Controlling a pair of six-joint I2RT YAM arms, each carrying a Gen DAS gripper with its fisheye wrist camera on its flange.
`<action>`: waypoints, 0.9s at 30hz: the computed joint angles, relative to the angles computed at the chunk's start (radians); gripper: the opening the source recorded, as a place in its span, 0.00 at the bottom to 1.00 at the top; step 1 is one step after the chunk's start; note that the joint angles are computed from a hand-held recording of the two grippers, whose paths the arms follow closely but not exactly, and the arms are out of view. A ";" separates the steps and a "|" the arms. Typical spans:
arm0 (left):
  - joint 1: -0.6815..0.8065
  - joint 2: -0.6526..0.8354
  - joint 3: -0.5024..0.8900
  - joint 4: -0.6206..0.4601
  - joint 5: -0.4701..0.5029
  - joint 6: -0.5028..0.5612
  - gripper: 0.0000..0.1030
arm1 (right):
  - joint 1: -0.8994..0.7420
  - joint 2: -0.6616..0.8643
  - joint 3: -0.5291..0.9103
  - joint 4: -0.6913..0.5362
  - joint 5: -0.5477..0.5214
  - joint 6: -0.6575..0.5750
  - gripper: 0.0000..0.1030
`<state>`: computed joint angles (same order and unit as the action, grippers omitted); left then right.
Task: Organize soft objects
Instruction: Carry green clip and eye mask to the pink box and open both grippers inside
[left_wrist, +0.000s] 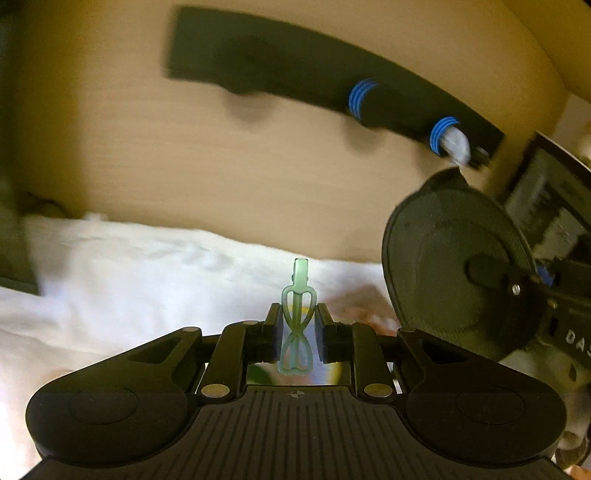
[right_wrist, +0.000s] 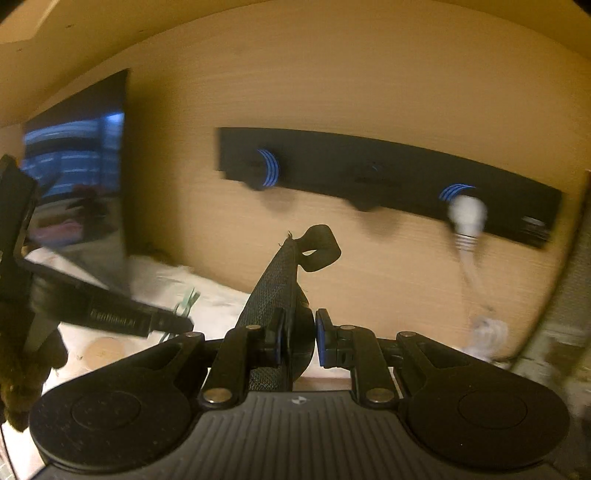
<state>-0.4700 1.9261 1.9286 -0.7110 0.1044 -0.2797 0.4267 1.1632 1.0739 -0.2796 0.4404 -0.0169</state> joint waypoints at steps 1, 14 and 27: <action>-0.018 0.023 0.016 0.002 0.012 -0.014 0.20 | -0.030 -0.030 -0.019 -0.008 -0.007 -0.003 0.16; -0.153 0.342 0.240 0.014 0.087 -0.135 0.20 | -0.351 -0.221 -0.192 -0.030 -0.166 -0.014 0.16; -0.035 0.481 0.286 0.122 0.295 -0.244 0.20 | -0.395 0.042 -0.270 0.134 -0.300 0.115 0.16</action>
